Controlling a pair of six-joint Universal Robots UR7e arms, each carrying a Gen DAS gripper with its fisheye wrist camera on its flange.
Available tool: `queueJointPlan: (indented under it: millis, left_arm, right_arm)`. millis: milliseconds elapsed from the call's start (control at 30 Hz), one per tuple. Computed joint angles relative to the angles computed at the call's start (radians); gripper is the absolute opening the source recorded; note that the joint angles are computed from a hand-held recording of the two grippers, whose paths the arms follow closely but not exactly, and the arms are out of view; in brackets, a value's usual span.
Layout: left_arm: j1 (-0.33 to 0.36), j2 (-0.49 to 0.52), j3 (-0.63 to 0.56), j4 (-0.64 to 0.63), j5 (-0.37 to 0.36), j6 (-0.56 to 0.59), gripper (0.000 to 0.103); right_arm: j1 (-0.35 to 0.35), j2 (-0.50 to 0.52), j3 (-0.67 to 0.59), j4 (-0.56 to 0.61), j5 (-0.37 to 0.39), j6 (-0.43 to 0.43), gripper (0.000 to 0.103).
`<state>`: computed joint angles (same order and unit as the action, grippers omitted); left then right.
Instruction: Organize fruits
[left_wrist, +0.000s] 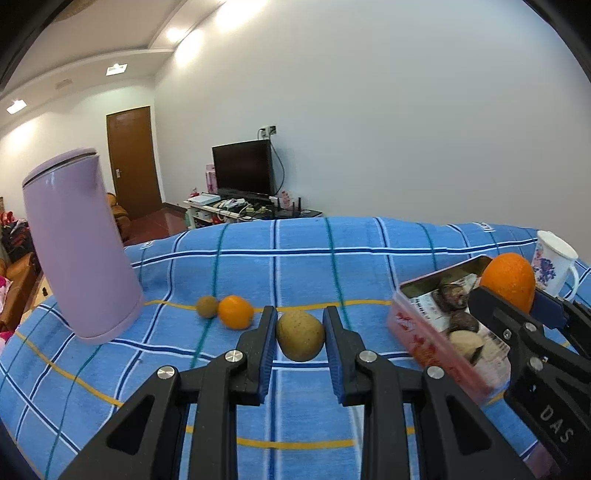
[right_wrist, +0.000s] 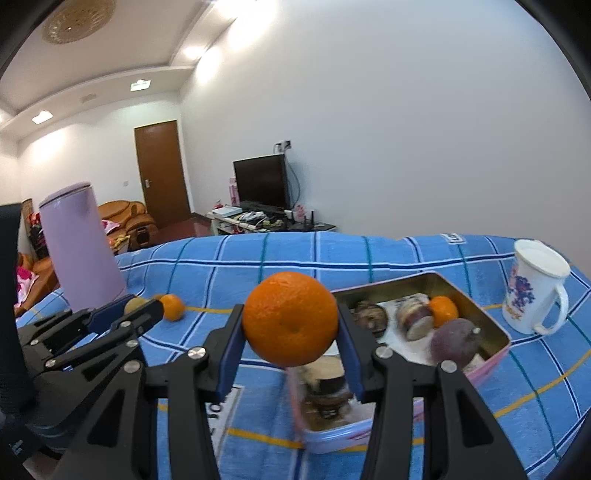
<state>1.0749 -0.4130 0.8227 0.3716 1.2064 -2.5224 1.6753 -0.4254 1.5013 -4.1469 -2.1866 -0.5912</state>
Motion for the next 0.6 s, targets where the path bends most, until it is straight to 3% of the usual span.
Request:
queueJointPlan:
  millis: [600]
  left_arm:
    - [-0.055,0.049,-0.011,0.013,0.029,-0.024,0.027]
  right_arm:
    - [-0.061,-0.12,0.127,-0.105,-0.011,0.035,0.05]
